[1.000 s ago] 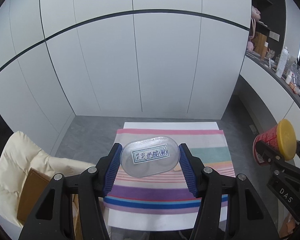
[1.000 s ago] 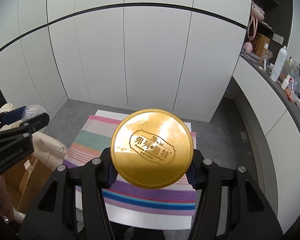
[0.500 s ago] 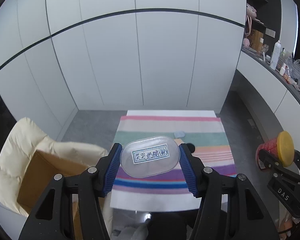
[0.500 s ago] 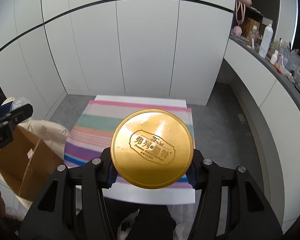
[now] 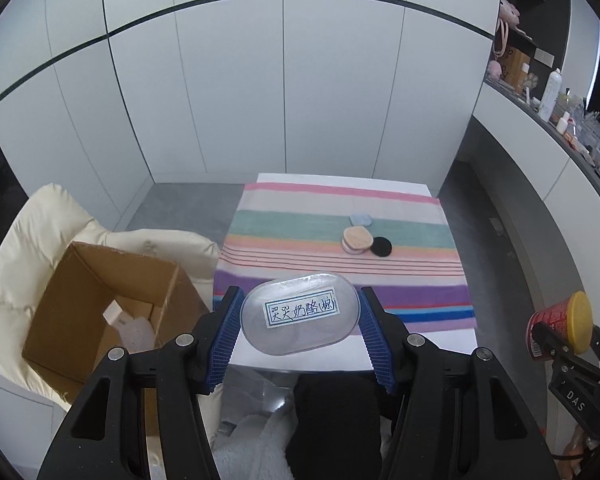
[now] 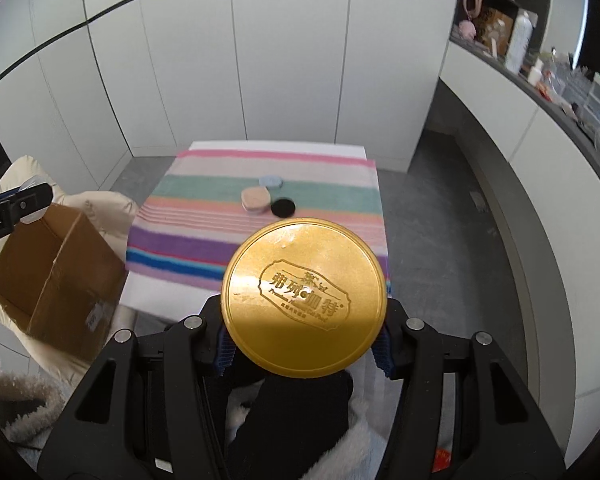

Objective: Organize objects
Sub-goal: 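Lift the clear case and yellow-lidded jar and carry both toward the cardboard box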

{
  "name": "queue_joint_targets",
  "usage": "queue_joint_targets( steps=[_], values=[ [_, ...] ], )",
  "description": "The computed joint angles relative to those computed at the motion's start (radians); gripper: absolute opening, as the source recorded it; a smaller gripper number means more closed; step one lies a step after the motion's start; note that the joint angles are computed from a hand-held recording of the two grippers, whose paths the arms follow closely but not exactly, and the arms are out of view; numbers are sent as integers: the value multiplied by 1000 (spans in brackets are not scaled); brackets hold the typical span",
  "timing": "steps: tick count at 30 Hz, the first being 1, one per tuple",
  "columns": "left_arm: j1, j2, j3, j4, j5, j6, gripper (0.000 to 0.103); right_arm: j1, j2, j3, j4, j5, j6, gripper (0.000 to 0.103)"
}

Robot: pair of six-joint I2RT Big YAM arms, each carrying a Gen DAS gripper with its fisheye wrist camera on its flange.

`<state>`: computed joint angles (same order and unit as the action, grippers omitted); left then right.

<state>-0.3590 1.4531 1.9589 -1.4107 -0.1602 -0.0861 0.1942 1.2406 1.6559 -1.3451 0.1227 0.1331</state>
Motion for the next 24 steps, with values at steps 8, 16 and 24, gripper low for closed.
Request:
queue_joint_targets(
  steps=[8, 16, 24],
  values=[
    [22, -43, -50, 27, 22, 25, 58, -1, -31, -34, -31, 38, 20, 56],
    [84, -42, -55, 30, 65, 20, 58, 21, -14, -20, -54, 65, 30, 56],
    [129, -60, -80, 28, 79, 22, 58, 82, 10, 2, -54, 79, 15, 56]
  ],
)
